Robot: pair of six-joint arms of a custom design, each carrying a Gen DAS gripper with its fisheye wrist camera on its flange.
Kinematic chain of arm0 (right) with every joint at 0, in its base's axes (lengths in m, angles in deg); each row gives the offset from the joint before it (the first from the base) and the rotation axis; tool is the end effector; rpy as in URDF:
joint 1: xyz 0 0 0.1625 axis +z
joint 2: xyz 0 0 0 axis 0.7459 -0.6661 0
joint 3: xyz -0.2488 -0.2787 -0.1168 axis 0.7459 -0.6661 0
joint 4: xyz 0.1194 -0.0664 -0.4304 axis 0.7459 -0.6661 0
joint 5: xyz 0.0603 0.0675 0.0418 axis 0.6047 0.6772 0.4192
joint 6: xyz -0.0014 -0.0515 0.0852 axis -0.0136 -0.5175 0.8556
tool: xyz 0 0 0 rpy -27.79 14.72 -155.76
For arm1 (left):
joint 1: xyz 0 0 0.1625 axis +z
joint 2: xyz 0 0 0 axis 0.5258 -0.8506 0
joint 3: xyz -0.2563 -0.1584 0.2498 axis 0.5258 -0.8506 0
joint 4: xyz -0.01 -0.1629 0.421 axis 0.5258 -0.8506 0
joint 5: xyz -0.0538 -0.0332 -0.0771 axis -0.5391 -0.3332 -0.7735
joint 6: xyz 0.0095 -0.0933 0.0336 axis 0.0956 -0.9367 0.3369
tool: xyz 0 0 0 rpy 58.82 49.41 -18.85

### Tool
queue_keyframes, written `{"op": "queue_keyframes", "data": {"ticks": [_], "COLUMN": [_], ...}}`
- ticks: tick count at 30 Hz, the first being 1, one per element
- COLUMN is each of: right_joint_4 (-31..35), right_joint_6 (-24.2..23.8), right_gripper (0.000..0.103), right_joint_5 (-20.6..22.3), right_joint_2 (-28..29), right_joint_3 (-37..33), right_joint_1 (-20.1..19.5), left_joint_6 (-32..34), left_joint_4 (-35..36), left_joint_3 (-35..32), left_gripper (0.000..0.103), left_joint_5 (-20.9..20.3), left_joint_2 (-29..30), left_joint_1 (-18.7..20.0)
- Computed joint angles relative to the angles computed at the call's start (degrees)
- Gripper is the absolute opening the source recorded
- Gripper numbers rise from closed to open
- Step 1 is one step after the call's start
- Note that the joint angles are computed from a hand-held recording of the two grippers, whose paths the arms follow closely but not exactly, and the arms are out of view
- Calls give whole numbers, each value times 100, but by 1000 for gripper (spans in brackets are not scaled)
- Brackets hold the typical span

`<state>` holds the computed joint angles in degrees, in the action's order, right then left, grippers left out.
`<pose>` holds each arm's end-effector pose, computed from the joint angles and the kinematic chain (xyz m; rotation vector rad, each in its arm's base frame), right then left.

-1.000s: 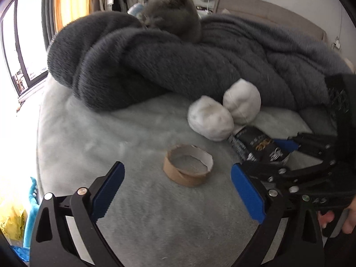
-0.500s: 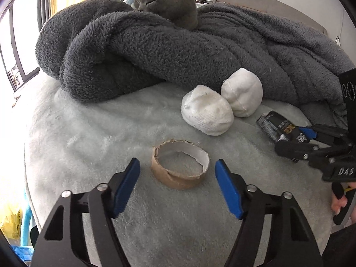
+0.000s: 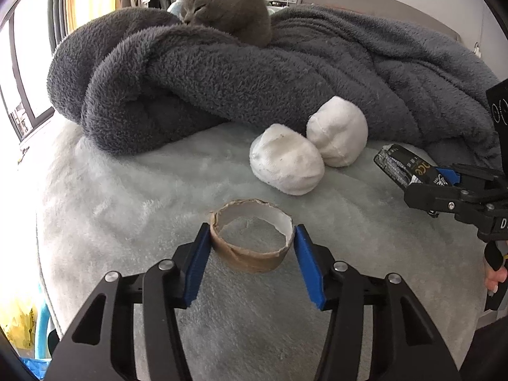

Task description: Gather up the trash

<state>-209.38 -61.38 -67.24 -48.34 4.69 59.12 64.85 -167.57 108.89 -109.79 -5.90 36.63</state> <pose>0.2739 -0.6764 0.0616 -0.1775 -2.2592 1.1600 -0.1453 -0.7850 0.1851 1.5623 2.4060 -0.2771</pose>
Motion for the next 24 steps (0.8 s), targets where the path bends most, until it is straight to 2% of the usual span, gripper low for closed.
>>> {"op": "queue_keyframes", "data": {"ticks": [8,24], "right_joint_4": [-235,-228], "right_joint_6": [-12,22], "right_gripper": [60,60], "right_joint_5": [-25,-214], "right_joint_2": [-11,617], "right_joint_3": [98,-527], "right_joint_1": [66,444], "left_joint_6": [13,-84], "left_joint_4": [110,343], "left_joint_3": [51,222], "left_gripper": [56,56], "left_joint_5": [-339,-474], "left_joint_2": [-255,-910], "left_joint_1": [81,254]}}
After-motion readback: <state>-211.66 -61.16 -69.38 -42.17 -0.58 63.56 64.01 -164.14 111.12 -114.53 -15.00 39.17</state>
